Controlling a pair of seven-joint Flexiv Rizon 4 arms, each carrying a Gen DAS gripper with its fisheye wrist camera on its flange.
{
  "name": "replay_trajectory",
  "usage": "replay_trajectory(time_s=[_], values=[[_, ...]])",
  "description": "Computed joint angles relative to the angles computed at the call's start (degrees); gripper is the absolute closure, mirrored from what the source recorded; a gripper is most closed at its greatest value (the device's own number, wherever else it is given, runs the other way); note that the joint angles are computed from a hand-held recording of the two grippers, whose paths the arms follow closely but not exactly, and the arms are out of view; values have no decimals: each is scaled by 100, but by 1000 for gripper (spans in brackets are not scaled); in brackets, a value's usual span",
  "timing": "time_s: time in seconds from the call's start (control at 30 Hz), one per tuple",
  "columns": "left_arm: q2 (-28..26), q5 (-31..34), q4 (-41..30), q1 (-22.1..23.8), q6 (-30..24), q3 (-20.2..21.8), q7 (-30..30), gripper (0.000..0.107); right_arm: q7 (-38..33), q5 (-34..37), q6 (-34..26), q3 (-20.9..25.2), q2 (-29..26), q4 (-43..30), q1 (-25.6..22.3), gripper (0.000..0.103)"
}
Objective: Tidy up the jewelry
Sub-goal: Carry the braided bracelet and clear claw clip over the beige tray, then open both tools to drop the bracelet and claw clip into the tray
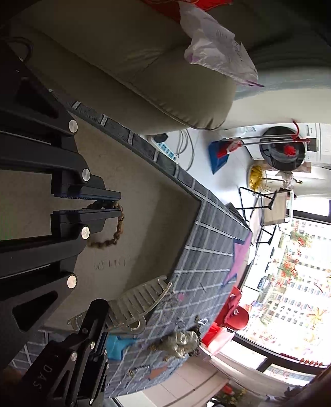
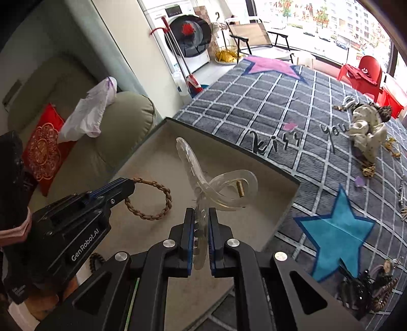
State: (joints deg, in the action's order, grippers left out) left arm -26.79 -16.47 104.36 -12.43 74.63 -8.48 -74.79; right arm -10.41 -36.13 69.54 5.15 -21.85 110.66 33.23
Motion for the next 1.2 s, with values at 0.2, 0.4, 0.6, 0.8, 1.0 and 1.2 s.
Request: replay_trajectory(time_s=[0.2, 0.4, 0.6, 0.8, 1.0, 1.2], values=[[-114, 318, -175, -198, -151, 271, -320, 100, -240, 342, -68, 79, -228, -190, -83, 93], [-179, 608, -345, -285, -442, 439, -567, 100, -511, 706, -99, 138, -407, -348, -121, 89], [-136, 876, -391, -361, -635, 578, -882, 100, -525, 951, 66, 95, -373, -285, -109, 67], [-31, 1086, -308, -361, -598, 630, -1116, 100, 244, 324, 509, -340, 96, 247, 106, 43], [100, 1400, -128, -537, -196, 841, -1473, 5, 1003, -453, 669, -397, 574, 762, 25, 37], [247, 1533, -76, -533, -190, 791, -1501, 4, 1873, -1187, 823, -264, 974, 1279, -270, 34]])
